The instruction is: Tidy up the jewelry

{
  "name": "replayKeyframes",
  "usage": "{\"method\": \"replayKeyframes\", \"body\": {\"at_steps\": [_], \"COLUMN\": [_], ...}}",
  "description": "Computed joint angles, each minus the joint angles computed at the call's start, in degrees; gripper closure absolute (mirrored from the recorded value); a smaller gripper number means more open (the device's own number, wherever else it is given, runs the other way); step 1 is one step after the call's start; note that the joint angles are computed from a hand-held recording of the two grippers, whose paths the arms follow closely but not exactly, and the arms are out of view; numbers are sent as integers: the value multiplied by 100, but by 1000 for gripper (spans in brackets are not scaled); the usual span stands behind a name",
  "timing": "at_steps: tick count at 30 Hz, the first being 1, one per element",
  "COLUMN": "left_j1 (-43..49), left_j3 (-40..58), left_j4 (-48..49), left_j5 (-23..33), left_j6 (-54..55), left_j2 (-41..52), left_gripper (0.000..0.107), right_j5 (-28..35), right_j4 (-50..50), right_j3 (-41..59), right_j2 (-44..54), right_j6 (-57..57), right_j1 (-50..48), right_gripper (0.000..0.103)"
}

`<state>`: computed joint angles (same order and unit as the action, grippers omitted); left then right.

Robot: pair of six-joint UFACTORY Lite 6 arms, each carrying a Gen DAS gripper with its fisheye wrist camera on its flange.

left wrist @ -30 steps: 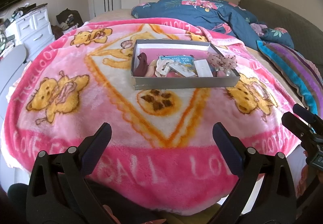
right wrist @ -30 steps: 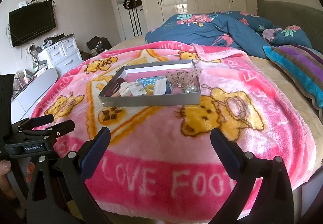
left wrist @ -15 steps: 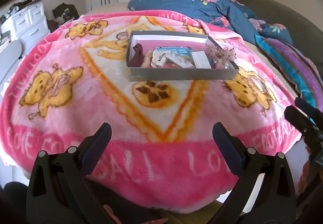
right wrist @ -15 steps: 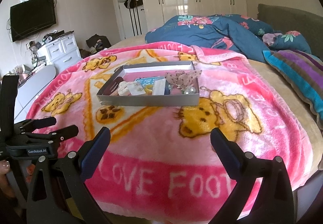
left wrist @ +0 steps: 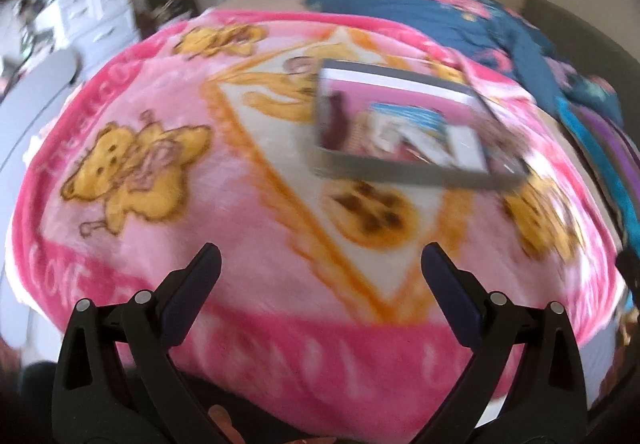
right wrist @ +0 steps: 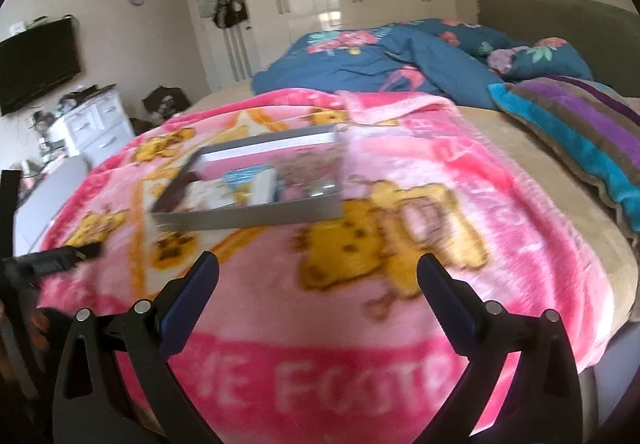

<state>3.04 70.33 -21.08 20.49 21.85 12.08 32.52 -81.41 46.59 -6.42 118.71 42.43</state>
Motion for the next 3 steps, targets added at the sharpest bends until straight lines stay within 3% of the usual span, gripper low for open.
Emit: {"method": "replayKeyframes", "body": {"at_steps": [3], "left_j1": [406], "left_j3": [1799], "left_j4": [1311], "left_j5": [290], "left_j6": [-1391], "left_j2": [1426], "left_gripper": [13], "right_j5": [-767], "right_j4": [386], "right_j3": [285], "right_j2": [470], "right_j6": [-947], "right_j1": [-1480], "right_gripper": [4]}}
